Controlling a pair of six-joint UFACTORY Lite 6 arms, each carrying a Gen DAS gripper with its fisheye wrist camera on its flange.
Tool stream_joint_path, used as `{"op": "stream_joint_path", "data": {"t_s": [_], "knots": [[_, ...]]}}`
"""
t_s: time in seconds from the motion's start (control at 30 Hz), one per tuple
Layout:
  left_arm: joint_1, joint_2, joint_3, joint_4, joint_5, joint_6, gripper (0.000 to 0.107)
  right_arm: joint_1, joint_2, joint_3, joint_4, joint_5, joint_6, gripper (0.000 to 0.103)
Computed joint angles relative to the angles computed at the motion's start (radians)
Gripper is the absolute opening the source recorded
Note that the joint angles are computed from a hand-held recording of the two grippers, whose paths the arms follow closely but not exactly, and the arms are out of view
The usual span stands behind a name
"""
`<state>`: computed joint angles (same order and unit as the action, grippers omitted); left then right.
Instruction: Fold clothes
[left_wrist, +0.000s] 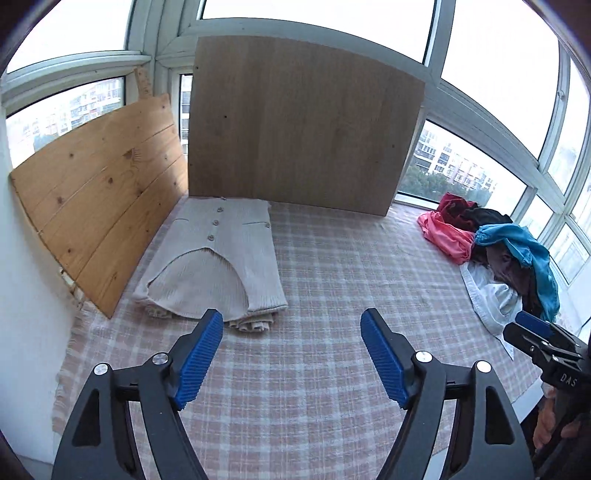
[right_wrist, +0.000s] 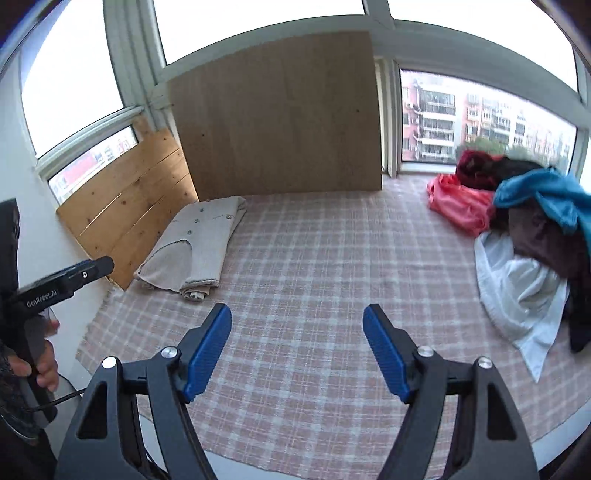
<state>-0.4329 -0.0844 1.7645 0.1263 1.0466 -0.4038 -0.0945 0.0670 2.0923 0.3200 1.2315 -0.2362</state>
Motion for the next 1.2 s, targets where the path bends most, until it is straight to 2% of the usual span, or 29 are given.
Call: {"op": "stream_joint_path", "data": {"t_s": [0.1, 0.3, 0.4, 0.57, 0.8, 0.9, 1.2], "knots": [[-0.067, -0.035, 0.018, 0.059, 0.068, -0.069, 0.076, 0.031, -0.017, 0.045, -0.029, 0.037, 0.002, 0.073], [-0.297, -0.038, 0.117, 0.306, 0.252, -0.277, 0.076, -0.086, -0.051, 0.041, 0.11, 0.119, -0.076, 0.073], [-0.442, 0.008, 0.231, 0.429, 0.382, -0.384, 0.077, -0.191, -0.058, 0.044, 0.195, 0.161, -0.154, 0.073], [-0.661, 0.146, 0.467, 0.613, 0.606, -0.512, 0.077, -0.386, -0.003, 0.137, 0.337, 0.291, -0.277, 0.073], [-0.85, 0.291, 0.673, 0.765, 0.806, -0.588, 0.077, -0.549, 0.05, 0.171, 0.424, 0.402, -0.403, 0.073], [-0.893, 0.32, 0.7, 0.785, 0.853, -0.616, 0.077, -0.586, 0.059, 0.161, 0.438, 0.424, -0.442, 0.073], [-0.97, 0.322, 0.649, 0.757, 0.883, -0.749, 0.077, -0.624, 0.088, 0.156, 0.451, 0.464, -0.514, 0.073]]}}
